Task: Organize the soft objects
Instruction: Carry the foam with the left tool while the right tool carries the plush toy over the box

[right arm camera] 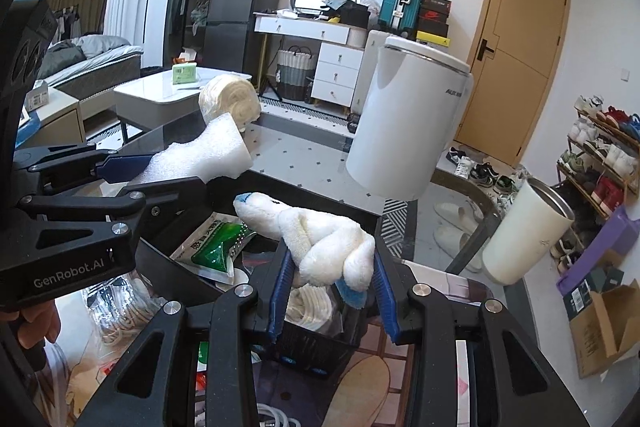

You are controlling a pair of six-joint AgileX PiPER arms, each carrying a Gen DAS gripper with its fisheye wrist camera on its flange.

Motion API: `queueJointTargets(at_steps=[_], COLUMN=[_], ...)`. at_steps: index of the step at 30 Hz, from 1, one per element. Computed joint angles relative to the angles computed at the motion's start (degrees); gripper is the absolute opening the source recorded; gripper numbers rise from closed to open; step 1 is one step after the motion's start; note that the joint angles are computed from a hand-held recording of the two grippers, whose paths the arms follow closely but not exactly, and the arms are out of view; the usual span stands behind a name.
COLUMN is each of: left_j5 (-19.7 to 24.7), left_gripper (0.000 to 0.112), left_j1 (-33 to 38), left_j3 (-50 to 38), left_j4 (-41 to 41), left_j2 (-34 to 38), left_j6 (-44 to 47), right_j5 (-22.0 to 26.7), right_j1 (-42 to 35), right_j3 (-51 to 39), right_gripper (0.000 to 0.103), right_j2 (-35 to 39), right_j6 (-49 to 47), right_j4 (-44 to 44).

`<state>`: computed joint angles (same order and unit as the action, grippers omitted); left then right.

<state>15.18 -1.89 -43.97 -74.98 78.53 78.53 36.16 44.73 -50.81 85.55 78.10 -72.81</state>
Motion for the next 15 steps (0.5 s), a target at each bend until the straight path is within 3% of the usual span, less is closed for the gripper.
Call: queueJointTargets(at_steps=[15], left_j5=[1.16], left_gripper=[0.04], left_j1=[0.29], left_j3=[-3.25], left_j4=[4.44], left_j2=[4.14], left_j6=[-3.89], right_j5=[-5.12], right_j1=[-3.83], right_j3=[-4.42], right_gripper=[0.037], right_j2=[4.66], right_j6=[-10.02], right_j4=[4.36])
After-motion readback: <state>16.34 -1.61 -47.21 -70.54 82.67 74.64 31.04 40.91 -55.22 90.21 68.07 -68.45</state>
